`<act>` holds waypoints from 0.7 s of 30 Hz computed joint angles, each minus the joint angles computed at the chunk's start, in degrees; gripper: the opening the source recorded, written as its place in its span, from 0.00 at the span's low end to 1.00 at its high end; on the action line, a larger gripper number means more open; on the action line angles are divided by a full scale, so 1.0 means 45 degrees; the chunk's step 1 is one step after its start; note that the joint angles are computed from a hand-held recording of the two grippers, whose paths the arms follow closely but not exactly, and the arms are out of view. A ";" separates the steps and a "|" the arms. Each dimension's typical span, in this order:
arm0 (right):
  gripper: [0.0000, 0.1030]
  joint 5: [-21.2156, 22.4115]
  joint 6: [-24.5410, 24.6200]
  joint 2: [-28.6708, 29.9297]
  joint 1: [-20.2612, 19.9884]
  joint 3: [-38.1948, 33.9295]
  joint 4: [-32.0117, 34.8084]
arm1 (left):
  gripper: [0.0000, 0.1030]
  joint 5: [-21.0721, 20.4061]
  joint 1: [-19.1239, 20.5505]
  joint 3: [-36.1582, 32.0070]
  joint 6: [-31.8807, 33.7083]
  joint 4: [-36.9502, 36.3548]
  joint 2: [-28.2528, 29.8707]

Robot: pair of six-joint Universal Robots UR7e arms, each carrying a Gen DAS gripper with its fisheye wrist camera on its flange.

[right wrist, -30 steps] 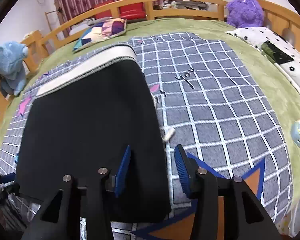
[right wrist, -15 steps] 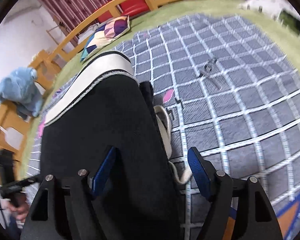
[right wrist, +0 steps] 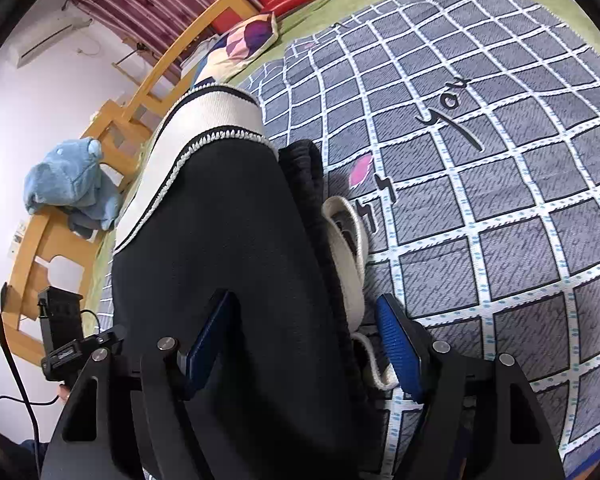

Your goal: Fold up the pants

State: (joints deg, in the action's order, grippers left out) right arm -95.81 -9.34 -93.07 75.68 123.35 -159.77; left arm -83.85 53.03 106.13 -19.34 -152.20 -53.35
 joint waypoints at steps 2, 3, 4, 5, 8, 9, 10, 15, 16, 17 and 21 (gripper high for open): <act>0.60 0.0528 0.0169 -0.0066 -0.0168 -0.0029 0.0296 | 0.31 -0.0334 0.0104 -0.0125 -0.0358 -0.0010 0.0043; 0.57 0.0517 0.0179 -0.0110 -0.0172 0.0009 0.0294 | 0.24 -0.0493 0.0128 -0.0117 -0.0439 -0.0052 -0.0008; 0.51 0.0417 0.0144 -0.0129 -0.0063 0.0029 0.0213 | 0.16 -0.0559 0.0067 -0.0172 -0.0428 -0.0081 -0.0060; 0.44 0.0160 0.0239 -0.0158 0.0120 0.0058 0.0082 | 0.14 -0.0525 -0.0035 -0.0192 -0.0215 -0.0147 -0.0146; 0.26 0.0377 0.0940 -0.0680 0.0388 0.0410 -0.0575 | 0.11 -0.0414 -0.0418 -0.0509 0.0350 0.0112 -0.0345; 0.25 0.0385 0.1211 -0.0772 0.0539 0.0458 -0.0689 | 0.11 -0.0422 -0.0466 -0.0653 0.0359 0.0287 -0.0389; 0.24 -0.0128 0.1478 -0.0770 0.0988 0.0528 -0.1028 | 0.11 -0.0456 -0.0506 -0.0760 0.0390 0.0415 -0.0522; 0.20 -0.2419 0.2241 0.0285 0.3419 0.0519 -0.2452 | 0.11 -0.0055 -0.0239 -0.0764 0.1080 0.0819 -0.1835; 0.19 -0.2308 0.2320 0.0509 0.3644 0.0486 -0.2614 | 0.11 0.0151 -0.0093 -0.0723 0.1140 0.0959 -0.2259; 0.18 -0.2065 0.2416 0.0841 0.3888 0.0469 -0.2849 | 0.11 0.0385 0.0000 -0.0712 0.1201 0.1126 -0.2568; 0.18 -0.1402 0.2521 0.2576 0.4594 0.0018 -0.3197 | 0.11 0.1743 0.0570 -0.0885 0.1657 0.2249 -0.3685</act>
State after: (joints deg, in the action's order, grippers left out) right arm -102.12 2.00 -81.48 96.36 123.43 -174.16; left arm -76.00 55.59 102.15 -11.89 -142.07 -69.94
